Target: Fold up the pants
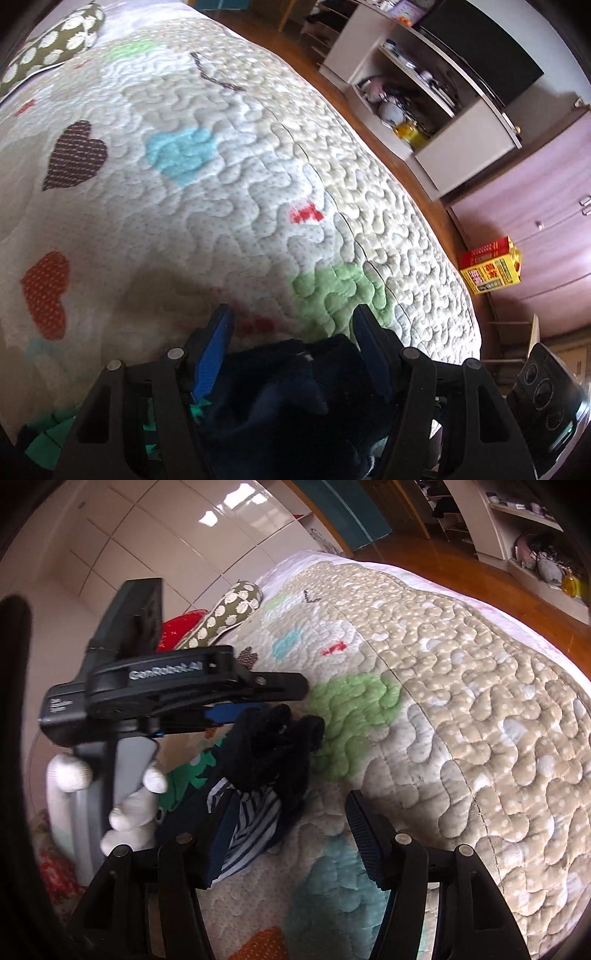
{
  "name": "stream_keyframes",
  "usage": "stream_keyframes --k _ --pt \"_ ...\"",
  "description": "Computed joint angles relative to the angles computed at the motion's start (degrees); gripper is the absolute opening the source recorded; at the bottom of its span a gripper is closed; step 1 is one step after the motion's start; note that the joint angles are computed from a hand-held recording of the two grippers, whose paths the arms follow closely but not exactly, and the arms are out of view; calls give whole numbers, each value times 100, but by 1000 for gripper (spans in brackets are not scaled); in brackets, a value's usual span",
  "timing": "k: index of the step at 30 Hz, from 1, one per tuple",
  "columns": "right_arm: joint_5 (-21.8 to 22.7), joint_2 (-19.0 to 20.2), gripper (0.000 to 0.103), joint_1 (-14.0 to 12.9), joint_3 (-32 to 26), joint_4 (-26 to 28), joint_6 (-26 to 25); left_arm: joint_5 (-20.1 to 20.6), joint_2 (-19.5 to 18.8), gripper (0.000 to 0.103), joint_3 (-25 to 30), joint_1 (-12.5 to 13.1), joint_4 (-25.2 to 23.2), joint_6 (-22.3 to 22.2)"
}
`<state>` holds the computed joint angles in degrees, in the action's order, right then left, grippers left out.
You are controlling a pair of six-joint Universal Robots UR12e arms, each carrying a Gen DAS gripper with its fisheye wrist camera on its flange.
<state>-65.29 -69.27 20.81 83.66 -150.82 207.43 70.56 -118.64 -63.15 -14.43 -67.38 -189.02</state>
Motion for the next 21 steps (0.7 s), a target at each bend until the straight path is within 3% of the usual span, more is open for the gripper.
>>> stream_keyframes --k 5,11,13,15,17,21 --pt "565 -129 71 -113 354 -616 569 -295 3 66 -34 49 -114 135" --pt "196 18 74 54 26 -147 336 -202 -74 66 53 -5 -243 265" --pt "-169 122 73 147 -159 110 244 -135 -100 64 120 -31 -331 310" --pt "-613 208 61 252 -332 320 61 -285 -100 32 143 -17 -426 367" --pt "-660 242 23 277 -414 401 -81 -325 -72 21 126 -13 -391 377" --pt "-728 214 21 329 -499 403 -281 -615 225 19 -299 106 217 74"
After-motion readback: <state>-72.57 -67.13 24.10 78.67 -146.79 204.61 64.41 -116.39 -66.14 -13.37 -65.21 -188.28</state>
